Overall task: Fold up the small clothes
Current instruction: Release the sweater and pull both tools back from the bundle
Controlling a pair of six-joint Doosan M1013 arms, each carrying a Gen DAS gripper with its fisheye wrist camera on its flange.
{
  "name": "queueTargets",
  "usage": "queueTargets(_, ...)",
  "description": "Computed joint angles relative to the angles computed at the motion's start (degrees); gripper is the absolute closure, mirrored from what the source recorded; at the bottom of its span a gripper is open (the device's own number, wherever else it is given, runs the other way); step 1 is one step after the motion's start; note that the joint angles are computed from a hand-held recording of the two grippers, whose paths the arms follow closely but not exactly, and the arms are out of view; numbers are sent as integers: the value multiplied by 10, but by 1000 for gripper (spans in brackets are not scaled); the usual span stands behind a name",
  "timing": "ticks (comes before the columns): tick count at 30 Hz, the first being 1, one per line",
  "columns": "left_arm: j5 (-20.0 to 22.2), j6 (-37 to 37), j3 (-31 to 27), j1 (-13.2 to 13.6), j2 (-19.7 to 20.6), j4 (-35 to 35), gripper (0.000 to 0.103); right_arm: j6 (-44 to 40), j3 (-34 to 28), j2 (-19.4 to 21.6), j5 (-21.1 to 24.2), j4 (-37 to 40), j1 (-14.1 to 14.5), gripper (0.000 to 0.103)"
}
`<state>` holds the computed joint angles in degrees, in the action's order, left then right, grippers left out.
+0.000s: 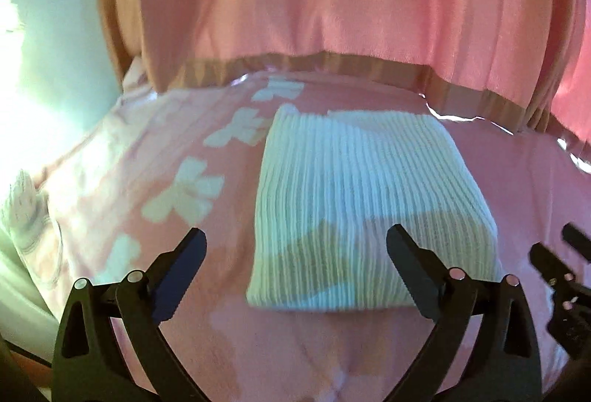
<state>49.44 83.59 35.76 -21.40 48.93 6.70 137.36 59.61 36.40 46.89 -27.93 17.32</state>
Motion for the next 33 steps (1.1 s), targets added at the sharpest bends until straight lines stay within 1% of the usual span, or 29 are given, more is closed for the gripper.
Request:
queueTargets(3, 0, -11, 21, 1, -7, 3, 7, 0, 4, 2, 6, 22, -1, 38)
queueTargets(8, -36, -7, 62, -2, -23, 36, 7, 8, 7, 6, 10, 24, 2, 38)
queueTargets(17, -67, -6, 84, -1, -33, 41, 7, 13, 2, 12, 16, 8, 12, 38)
queueTargets(24, -76, -10, 94, -4, -38, 52, 7, 10, -1, 15, 17, 10, 14, 38)
queueTargets(29, -58, 0, 85, -3, -34, 31, 8, 8, -2, 16, 18, 13, 16, 38)
queueTargets(33, -63, -1, 88, -4, -36, 39, 8, 7, -1, 16, 17, 14, 16, 38)
